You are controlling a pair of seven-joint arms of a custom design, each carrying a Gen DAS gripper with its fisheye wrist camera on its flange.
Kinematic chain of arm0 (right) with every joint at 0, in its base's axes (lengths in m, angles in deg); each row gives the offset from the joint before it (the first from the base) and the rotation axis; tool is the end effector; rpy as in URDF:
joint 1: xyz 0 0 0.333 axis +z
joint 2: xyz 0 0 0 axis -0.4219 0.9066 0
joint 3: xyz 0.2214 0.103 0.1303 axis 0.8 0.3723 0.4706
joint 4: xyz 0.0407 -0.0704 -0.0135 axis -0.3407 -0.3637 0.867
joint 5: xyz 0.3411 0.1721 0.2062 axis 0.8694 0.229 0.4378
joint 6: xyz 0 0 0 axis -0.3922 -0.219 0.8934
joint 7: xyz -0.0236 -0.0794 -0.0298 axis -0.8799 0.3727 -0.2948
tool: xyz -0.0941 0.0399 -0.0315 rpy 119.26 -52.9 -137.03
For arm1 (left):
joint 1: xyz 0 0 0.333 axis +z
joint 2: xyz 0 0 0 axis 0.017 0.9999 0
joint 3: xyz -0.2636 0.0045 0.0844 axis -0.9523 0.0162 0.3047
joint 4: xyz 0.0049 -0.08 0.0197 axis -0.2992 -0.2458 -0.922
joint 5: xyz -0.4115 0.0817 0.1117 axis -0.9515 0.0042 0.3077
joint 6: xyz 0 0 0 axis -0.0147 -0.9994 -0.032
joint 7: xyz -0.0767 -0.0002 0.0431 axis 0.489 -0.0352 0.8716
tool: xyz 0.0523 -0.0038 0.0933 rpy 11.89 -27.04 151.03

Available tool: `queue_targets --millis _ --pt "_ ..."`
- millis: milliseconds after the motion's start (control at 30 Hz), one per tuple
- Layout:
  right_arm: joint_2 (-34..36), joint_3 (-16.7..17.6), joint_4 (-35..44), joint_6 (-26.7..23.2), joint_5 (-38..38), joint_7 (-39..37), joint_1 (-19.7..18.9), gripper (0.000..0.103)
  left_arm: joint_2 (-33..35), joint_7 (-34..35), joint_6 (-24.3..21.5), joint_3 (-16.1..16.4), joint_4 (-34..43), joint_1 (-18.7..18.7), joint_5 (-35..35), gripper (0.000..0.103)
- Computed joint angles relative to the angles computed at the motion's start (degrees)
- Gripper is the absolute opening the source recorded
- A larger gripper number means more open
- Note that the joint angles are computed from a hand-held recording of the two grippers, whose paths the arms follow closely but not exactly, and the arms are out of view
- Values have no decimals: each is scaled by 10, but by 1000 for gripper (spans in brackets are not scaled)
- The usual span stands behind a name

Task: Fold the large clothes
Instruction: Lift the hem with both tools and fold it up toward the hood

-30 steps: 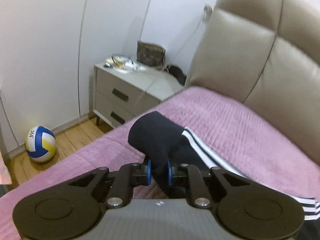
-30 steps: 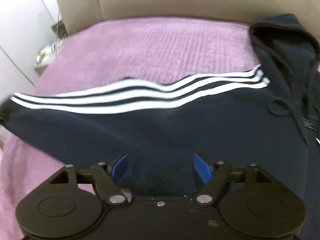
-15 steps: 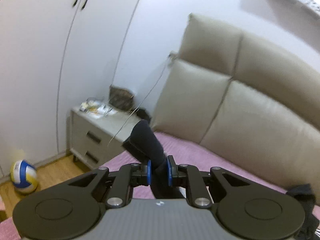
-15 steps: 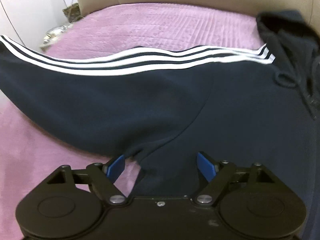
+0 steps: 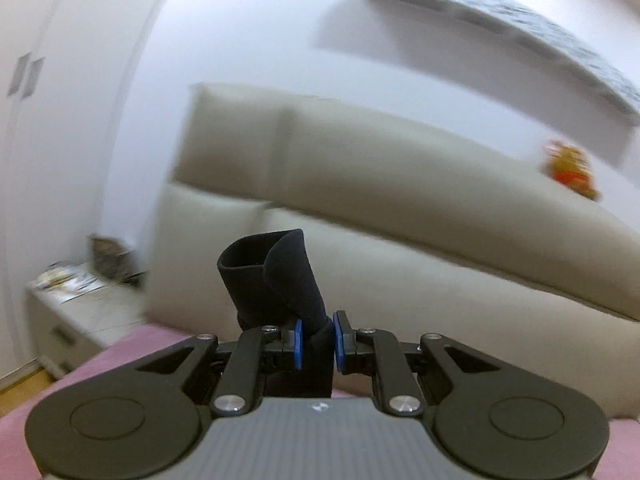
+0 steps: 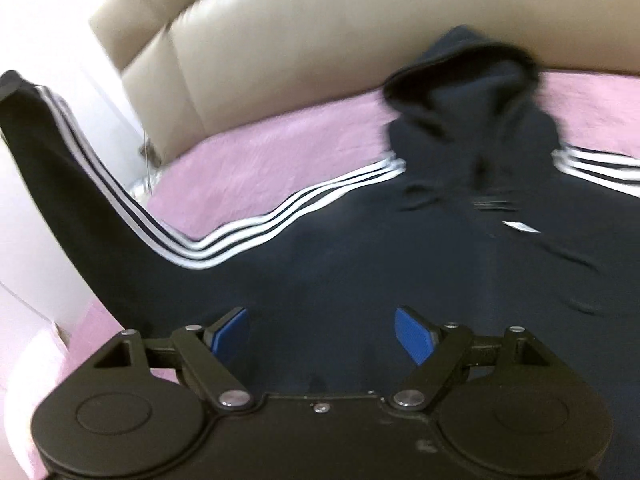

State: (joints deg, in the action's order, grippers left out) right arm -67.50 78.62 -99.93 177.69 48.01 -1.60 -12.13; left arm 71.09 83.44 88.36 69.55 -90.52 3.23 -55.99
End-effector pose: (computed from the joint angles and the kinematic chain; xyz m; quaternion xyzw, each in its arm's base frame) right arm 0.6102 0.1295 0.5650 -0.6621 0.6230 -0.0250 0.4157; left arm 0.6250 -0.0598 0.7519 -0.6158 0.4781 -0.4921 0.3875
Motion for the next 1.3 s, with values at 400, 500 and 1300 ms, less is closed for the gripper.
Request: queue_targets --millis 400,500,1300 --pt "-162 -114 -190 18 167 -93 -33 98 269 3 7 -39 321 -181 15 17" --pt "-171 -134 -204 39 206 -115 -34 98 338 52 -2 -62 391 -213 -25 17" --pt "-105 -111 -195 131 379 -138 -120 101 400 518 -315 -276 289 -111 -437 72"
